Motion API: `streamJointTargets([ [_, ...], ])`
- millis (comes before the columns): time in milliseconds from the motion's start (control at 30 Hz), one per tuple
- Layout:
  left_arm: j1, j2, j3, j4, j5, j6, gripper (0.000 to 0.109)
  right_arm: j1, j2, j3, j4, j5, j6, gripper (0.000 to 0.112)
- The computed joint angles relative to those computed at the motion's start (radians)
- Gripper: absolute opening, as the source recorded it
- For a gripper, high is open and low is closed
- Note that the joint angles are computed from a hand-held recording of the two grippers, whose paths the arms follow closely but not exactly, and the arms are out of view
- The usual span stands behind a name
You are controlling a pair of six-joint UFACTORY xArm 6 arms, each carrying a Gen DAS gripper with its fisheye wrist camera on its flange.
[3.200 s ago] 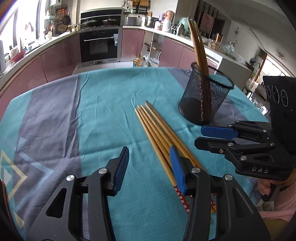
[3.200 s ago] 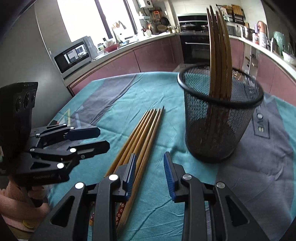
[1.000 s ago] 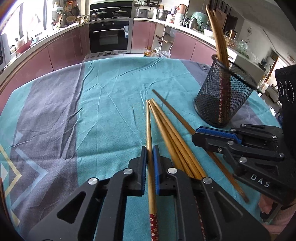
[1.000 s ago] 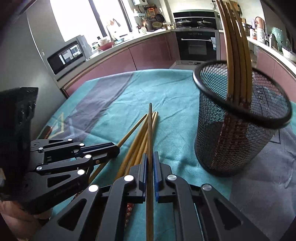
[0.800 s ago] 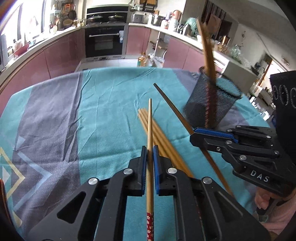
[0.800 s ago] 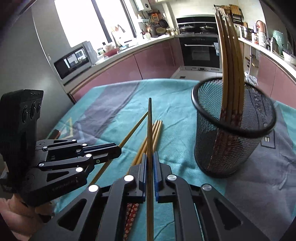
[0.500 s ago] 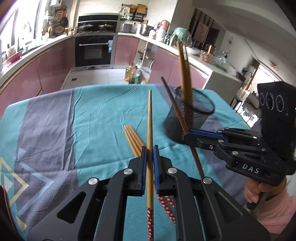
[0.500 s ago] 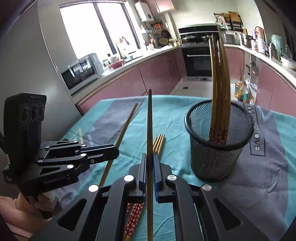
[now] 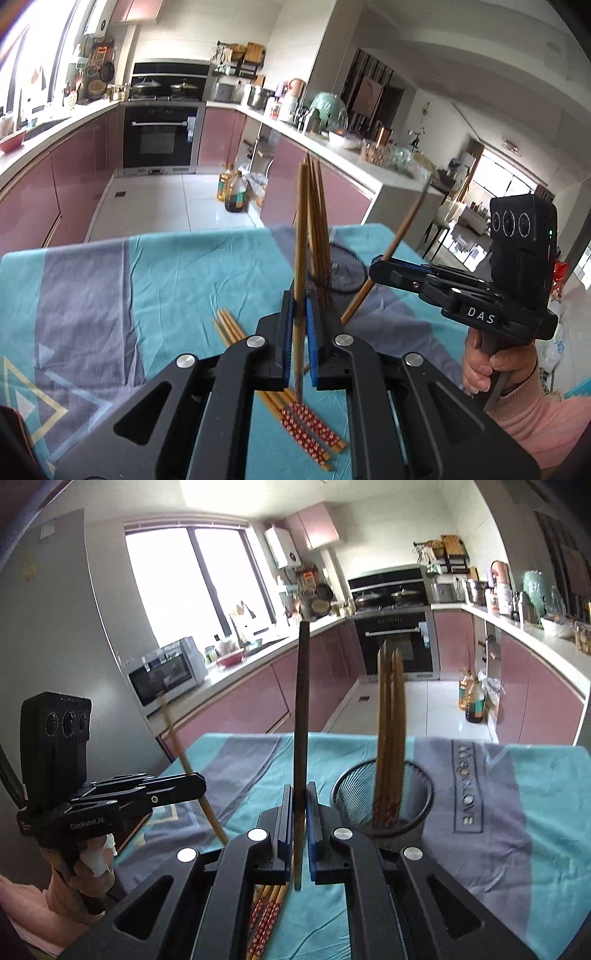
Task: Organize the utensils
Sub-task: 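Lift the left tool's chopstick over the cup and lower it in while the right tool does likewise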
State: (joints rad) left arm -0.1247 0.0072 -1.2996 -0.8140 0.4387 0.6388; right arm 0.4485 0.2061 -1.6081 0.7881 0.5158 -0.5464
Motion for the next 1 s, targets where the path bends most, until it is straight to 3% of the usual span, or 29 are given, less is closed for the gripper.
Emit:
streamJointTargets([
  [367,-0.014,0.086,-0.196,-0.04,0.009,0.022,0.007,-0.036,0.043,-0.127,-0.02,-0.032,0.004,0.006],
  [633,-0.035,0.152,-0.334,0.009,0.002,-0.017,0.007,-0.056,0.094,-0.228,-0.055,-0.037,0.02,0.006],
  [1000,-0.063,0.271,-0.475,0.208,0.031,-0.164,0.007,-0.078,0.2,-0.351,-0.168,-0.012,0.118,0.006],
])
